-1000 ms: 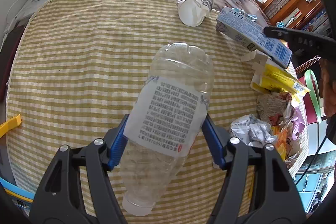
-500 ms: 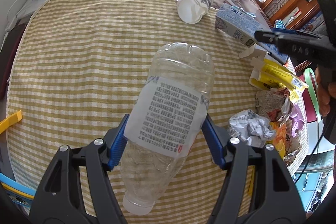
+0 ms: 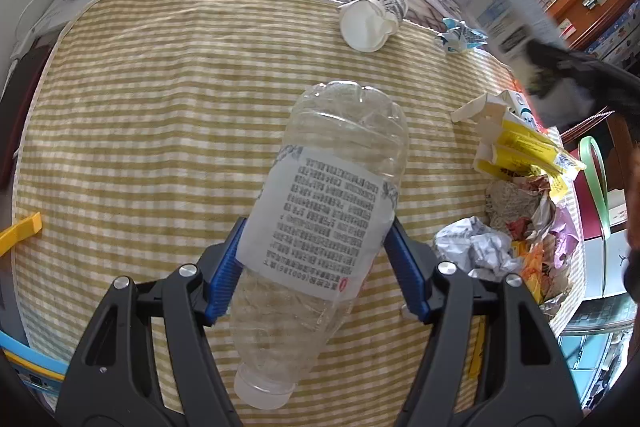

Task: Collect trash
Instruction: 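Grasp the blue-white toothpaste box with the right gripper while the left gripper holds the bottle, then drop the toothpaste box and plastic bottle into the red bin, opening both grippers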

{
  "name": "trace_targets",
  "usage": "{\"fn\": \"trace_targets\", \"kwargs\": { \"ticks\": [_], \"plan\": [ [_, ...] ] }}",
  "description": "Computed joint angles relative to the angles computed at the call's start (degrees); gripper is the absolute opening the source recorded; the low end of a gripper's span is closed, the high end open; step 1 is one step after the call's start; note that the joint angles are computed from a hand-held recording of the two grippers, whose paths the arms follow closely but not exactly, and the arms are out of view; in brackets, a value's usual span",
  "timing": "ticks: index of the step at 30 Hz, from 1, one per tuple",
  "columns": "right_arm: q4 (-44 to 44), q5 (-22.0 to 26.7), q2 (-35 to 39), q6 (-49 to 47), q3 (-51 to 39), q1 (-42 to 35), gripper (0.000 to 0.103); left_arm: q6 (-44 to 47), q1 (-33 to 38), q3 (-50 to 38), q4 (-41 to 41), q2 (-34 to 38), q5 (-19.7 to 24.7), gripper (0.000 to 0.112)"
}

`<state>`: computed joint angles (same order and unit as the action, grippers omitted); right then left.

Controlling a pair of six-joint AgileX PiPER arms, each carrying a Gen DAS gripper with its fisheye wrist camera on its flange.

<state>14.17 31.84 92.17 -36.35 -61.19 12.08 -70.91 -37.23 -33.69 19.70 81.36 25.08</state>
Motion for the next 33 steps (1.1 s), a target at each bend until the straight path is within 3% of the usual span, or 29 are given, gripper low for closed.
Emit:
{"fn": "trace_targets", "kwargs": {
  "ticks": [3,7,11,15,24,33],
  "plan": [
    [11.88,5.37,-5.44,-9.16,2.23,-5.30,0.041,1.32,-0.23,-1.61,-0.69,2.07,0.10,0.065],
    [19.71,10.22,-9.31,-13.09,4.66,-10.89,0.042,2.28,-0.09,-3.00,-1.77,4.33,0.30,0.067],
    [22.88,12.72,-11.81,-12.93,6.90,-13.86,0.042,3.55,0.82,-4.07,-2.73,6.01,-0.22,0.068],
    [25.89,14.50,-13.19,-15.11,8.62,-16.23,0.042,0.75,0.08,-5.82,0.83,6.77,1.33,0.057],
    [33.68,19.22,-12.04,-24.32,10.14,-23.68,0.042,-12.51,-6.18,-9.15,10.88,5.44,9.67,0.055],
    [36.67,29.43,-9.13,-35.04,6.76,-33.44,0.042,-23.32,-13.36,-16.81,15.90,6.62,21.97,0.055]
  ]
}}
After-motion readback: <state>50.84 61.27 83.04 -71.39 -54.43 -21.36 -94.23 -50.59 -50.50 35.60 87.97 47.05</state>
